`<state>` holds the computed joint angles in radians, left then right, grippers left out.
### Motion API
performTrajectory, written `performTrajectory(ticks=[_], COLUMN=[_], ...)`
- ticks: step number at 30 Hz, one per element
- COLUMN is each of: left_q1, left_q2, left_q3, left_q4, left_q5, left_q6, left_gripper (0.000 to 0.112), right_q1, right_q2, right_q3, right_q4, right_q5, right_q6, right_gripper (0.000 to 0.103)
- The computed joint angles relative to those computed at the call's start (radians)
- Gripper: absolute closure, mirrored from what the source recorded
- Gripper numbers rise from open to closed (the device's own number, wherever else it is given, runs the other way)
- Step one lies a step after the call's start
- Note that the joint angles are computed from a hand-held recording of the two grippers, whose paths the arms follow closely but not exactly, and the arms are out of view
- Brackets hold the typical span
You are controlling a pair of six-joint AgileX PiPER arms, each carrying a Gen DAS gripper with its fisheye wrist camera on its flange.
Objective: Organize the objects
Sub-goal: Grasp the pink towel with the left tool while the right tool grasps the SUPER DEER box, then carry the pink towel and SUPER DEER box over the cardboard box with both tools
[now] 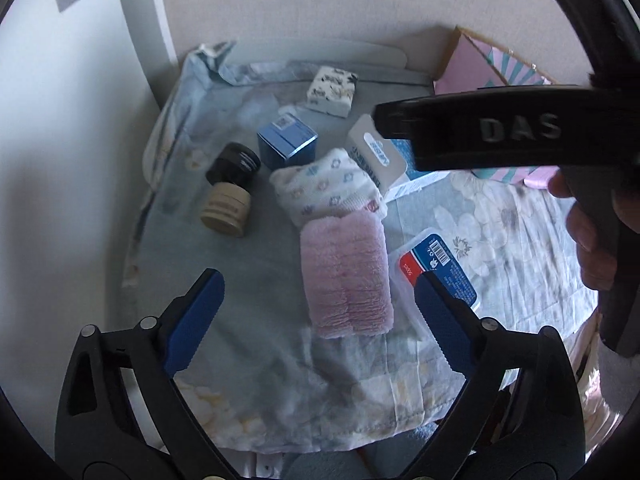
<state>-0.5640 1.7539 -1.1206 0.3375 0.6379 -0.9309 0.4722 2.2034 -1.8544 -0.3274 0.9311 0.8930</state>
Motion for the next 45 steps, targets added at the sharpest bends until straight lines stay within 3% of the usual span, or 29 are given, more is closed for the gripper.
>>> performTrajectory(ticks=[12, 15, 19, 23, 38, 45], left_q1=[0.033, 0.043, 0.056, 0.064, 0.071, 0.070], left_q2=[0.083, 0.089, 0.090, 0.091, 0.027, -0.039], left_q3=[-0.007, -0.003, 0.010, 0.018, 0.020, -0.016], left_q4=[-0.085, -0.112, -0.154, -0.200, -0.191, -0.155], left_q5=[-0.082, -0.098, -0.130, -0.162, -0.143, -0.060], left_q6=[0.064, 0.089, 0.135, 0.180, 0.188, 0.168], left_gripper=[0.033, 0.040, 0.054, 0.067, 0.070, 0.070], right_q1=[-0.060, -0.069, -0.092, -0.108, -0.106, -0.084], right_q2=[0.165, 0.178, 0.172, 0.153, 0.043, -0.052], right_q3=[-0.150, -0.162, -0.136, -0.093, -0.010, 0.021], right_q4=[0.083, 0.096, 0.135, 0.169, 0.129, 0.105], right_q5=[0.072, 0.081, 0.061, 0.024, 0.026, 0.056], right_q6=[-0.075, -0.078, -0.087, -0.093, -0.059, -0.024], right_gripper=[0.001, 0.004, 0.016, 0.018, 0.020, 0.020])
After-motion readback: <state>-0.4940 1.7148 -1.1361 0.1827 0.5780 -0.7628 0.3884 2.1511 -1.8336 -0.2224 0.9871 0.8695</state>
